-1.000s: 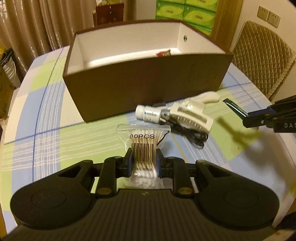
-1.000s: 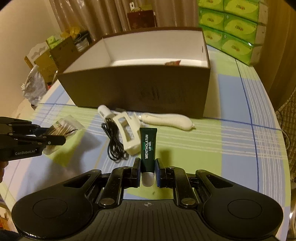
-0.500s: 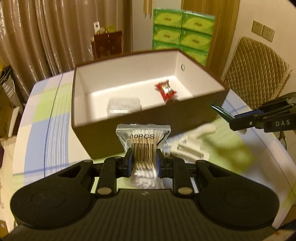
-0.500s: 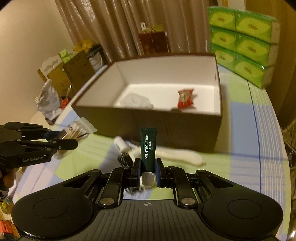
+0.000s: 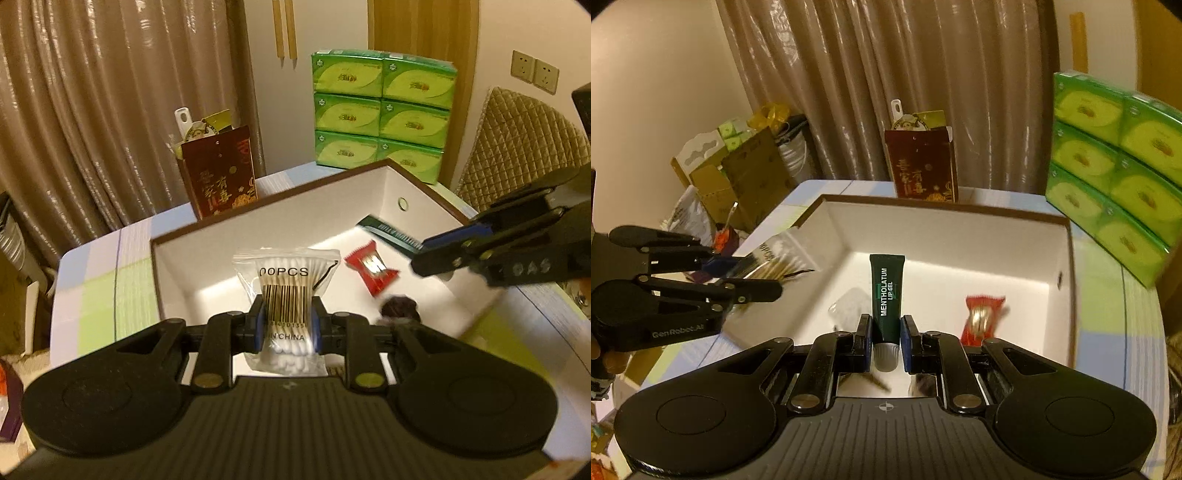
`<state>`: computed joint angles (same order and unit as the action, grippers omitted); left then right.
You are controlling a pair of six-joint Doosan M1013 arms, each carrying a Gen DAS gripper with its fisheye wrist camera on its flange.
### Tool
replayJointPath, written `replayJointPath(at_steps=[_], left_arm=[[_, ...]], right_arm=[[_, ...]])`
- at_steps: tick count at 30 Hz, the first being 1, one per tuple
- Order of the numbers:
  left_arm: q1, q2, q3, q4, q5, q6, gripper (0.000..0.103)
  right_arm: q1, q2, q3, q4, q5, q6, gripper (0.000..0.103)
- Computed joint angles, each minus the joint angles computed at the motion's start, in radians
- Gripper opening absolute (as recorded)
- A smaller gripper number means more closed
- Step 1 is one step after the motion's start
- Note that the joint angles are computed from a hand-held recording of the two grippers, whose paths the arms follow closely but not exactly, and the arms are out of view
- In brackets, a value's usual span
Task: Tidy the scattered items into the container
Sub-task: 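Lower the swab pack and lip-gel tube into the box and open both tools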
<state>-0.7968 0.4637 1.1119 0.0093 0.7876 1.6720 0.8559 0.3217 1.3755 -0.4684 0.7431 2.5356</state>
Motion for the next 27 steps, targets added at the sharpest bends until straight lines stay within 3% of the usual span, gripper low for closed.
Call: replayJointPath(at_steps=[9, 16, 21, 27], left_arm=[[0.018, 0.182, -0.235, -0.027, 0.164, 0.080, 0.019], [0.018, 0.274, -0.338, -0.023, 0.236, 0.097, 0.020], [0.010, 0.299, -0.351, 0.025, 0.261, 0.075, 0.033], [0.014, 0.277, -0.310, 0.044, 0.248, 0.059, 0.035]], right_arm=[[-0.083, 0.102, -0.101, 0.149, 0.092, -0.159, 0.012], [-0.121, 0.134, -0.119, 0.227, 0.122, -0.181, 0.012], [-0.129, 0.140, -0.117, 0.257, 0.133, -0.197, 0.012], [-0.130, 0.144, -0.114, 0.282, 0.133, -0.216, 0.012]])
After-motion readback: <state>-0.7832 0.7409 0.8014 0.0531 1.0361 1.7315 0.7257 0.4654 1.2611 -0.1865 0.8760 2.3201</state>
